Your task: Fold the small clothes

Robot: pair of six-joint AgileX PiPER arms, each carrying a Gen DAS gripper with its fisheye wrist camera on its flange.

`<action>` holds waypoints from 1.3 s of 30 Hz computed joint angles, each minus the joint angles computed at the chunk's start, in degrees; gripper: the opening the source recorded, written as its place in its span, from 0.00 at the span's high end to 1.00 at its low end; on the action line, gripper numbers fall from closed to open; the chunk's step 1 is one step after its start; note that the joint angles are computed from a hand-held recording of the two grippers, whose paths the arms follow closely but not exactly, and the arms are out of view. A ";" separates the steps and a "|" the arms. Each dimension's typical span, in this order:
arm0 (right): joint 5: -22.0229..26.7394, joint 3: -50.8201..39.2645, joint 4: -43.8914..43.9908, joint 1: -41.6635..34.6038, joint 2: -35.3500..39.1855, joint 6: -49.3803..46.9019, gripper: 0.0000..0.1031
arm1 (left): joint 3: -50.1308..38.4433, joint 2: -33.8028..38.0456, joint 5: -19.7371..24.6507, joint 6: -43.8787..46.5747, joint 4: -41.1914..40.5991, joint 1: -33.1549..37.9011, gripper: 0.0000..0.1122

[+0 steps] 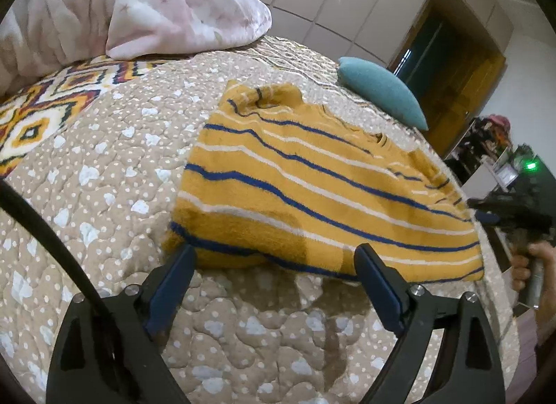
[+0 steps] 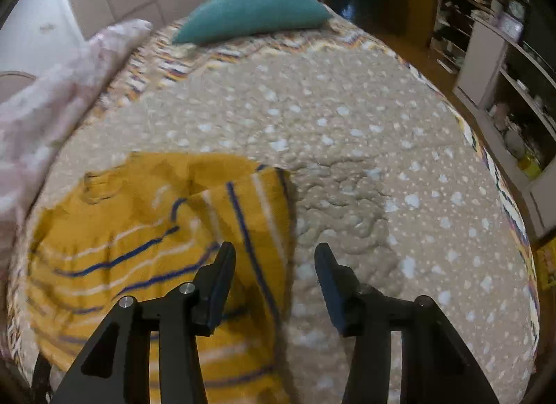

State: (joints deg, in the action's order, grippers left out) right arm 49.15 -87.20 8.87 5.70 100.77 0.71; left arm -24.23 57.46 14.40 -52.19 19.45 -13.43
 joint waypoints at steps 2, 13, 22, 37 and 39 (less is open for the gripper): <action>-1.86 5.23 5.56 1.08 -5.11 -6.17 0.50 | -0.72 0.77 1.66 -6.03 5.83 -1.88 0.17; -10.74 24.99 24.18 5.56 -11.15 -25.96 0.55 | -6.90 8.83 16.70 -24.50 23.56 -13.62 0.15; -17.36 34.40 29.73 -0.93 -18.84 -31.23 0.51 | -15.74 17.53 24.56 -23.96 21.30 -12.65 0.08; -24.96 39.12 37.98 0.67 -17.60 -41.11 0.32 | -16.52 19.24 27.51 -26.95 23.95 -16.12 0.08; -26.79 39.06 33.21 2.65 -17.65 -37.12 0.28 | -16.42 19.11 27.41 -26.68 23.88 -15.89 0.08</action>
